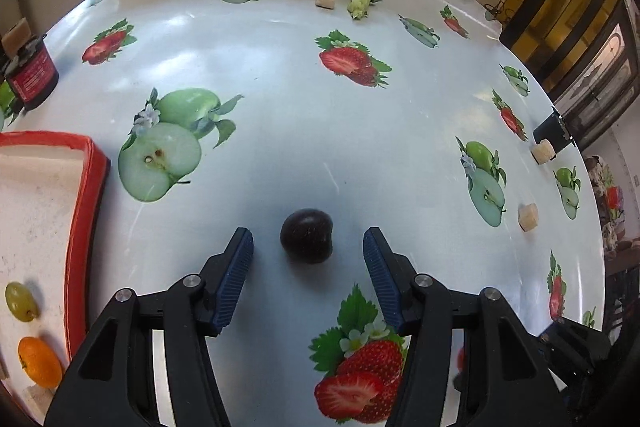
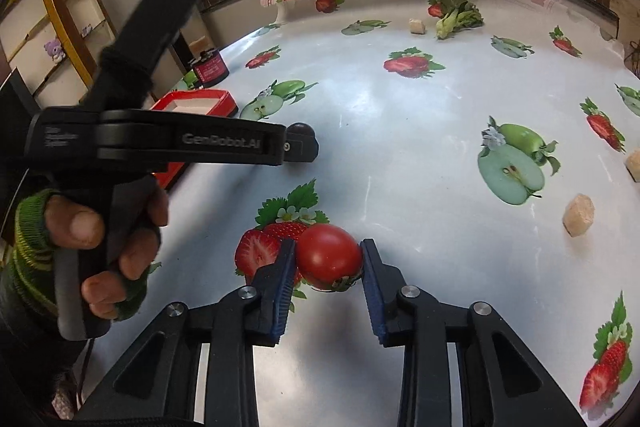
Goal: Organize fruits
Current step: 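Grasp the red tomato with the right gripper while the left grasps the dark plum, then carry the red tomato and dark plum over the red tray with both grippers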
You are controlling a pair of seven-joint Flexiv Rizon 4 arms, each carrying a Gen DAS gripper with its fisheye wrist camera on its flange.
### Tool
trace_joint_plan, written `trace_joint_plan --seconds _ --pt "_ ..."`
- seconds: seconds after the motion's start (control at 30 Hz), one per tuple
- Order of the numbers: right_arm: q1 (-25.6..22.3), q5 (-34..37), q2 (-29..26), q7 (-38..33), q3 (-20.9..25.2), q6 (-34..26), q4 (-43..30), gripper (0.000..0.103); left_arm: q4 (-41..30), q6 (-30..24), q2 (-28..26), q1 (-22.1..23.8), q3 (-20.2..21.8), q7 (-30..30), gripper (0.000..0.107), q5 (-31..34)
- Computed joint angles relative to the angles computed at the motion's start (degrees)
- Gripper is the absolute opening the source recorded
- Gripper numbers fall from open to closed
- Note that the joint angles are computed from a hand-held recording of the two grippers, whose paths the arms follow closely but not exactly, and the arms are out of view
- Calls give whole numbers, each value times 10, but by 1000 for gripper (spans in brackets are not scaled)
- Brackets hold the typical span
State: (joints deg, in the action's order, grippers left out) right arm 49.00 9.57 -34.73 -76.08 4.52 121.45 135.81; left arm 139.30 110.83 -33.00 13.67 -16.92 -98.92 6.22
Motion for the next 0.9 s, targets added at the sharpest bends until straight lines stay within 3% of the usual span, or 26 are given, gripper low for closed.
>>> trace_joint_plan --seconds 0.03,0.13,0.27,0.37,0.5,0.9 --pt "-1 6 4 2 1 8 7 33 -3 4 -4 3 -4 -1 55 2" --pt "-14 11 16 7 11 23 22 33 -11 1 -4 -18 12 5 37 -4" --pt "-27 15 26 17 21 31 32 33 4 10 5 -34 32 13 22 -7" --pt "-24 23 33 17 21 39 38 33 30 30 2 28 -8 2 22 28" --pt "-15 37 40 14 22 50 41 33 54 57 9 41 -7 -9 22 52" --pt "32 89 61 -11 20 59 52 33 98 99 65 -3 53 -25 22 67"
